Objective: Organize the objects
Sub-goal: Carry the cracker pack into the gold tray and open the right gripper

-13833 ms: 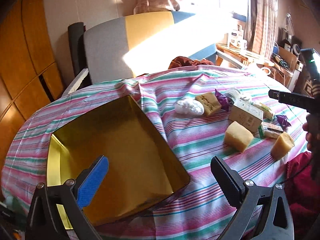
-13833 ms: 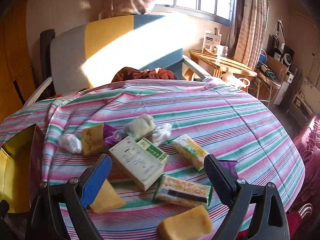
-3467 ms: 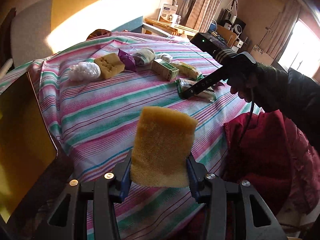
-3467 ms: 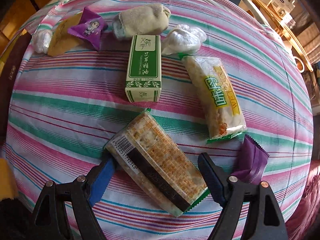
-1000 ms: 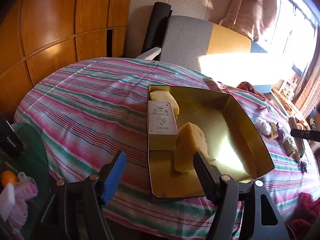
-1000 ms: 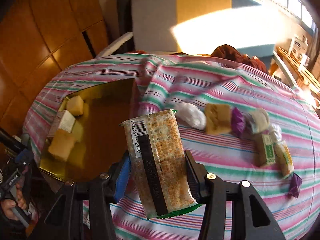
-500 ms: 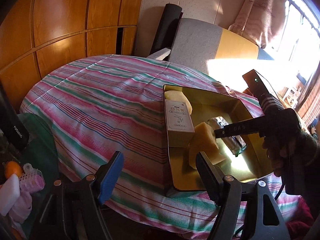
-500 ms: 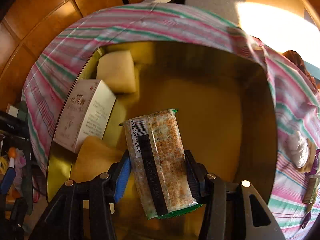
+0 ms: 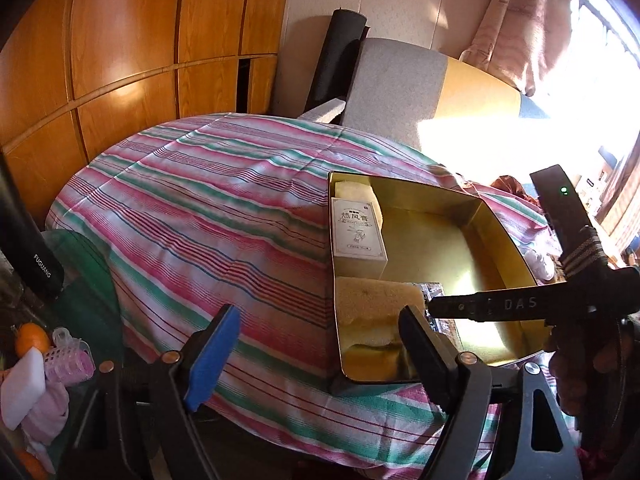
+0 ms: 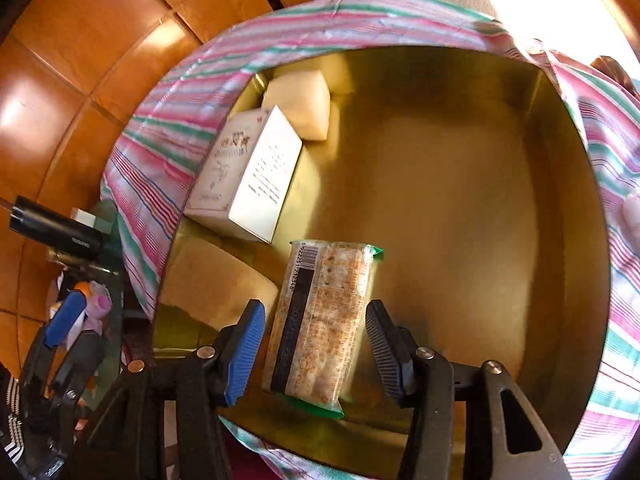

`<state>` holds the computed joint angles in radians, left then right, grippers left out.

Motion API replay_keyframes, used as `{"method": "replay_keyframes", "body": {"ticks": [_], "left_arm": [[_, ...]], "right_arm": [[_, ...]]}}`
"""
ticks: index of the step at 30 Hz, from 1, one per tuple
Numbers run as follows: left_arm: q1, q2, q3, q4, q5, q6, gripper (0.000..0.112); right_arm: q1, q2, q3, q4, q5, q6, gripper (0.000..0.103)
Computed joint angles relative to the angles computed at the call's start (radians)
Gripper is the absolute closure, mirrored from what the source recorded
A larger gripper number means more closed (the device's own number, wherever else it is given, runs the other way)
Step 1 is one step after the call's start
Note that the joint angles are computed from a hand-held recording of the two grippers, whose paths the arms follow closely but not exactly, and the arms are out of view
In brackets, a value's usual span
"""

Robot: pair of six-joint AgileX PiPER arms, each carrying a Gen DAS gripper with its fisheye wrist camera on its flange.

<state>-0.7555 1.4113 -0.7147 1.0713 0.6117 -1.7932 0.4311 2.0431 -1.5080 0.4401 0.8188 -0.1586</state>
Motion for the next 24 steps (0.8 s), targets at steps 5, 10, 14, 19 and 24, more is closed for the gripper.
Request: {"method": "replay_keyframes", "body": {"ticks": [5,10,14,19,24], "left_arm": [[-0.033,0.008,-0.040,-0.039,0.083,0.030,0.030],[-0.077,0.022,-0.081,-0.050,0.153,0.048,0.029],[-0.114,0.041,-0.120,-0.050,0.189,0.069,0.028],[-0.145,0.080,-0.180,-0.062,0.208,0.119,0.028],[-0.171,0.133,-0.251,-0.082,0.223,0.188,0.028]], "right_arm": [[0.021,-0.118,0.124,-0.077,-0.095,0.038,0.050],[0.023,-0.226,0.259,-0.131,-0.210,0.065,0.050],[0.006,-0.303,0.352,-0.179,-0.294,0.102,0.050],[-0.039,-0.382,0.435,-0.233,-0.353,0.134,0.050],[-0.128,-0.430,0.484,-0.223,-0.367,0.089,0.050]]}}
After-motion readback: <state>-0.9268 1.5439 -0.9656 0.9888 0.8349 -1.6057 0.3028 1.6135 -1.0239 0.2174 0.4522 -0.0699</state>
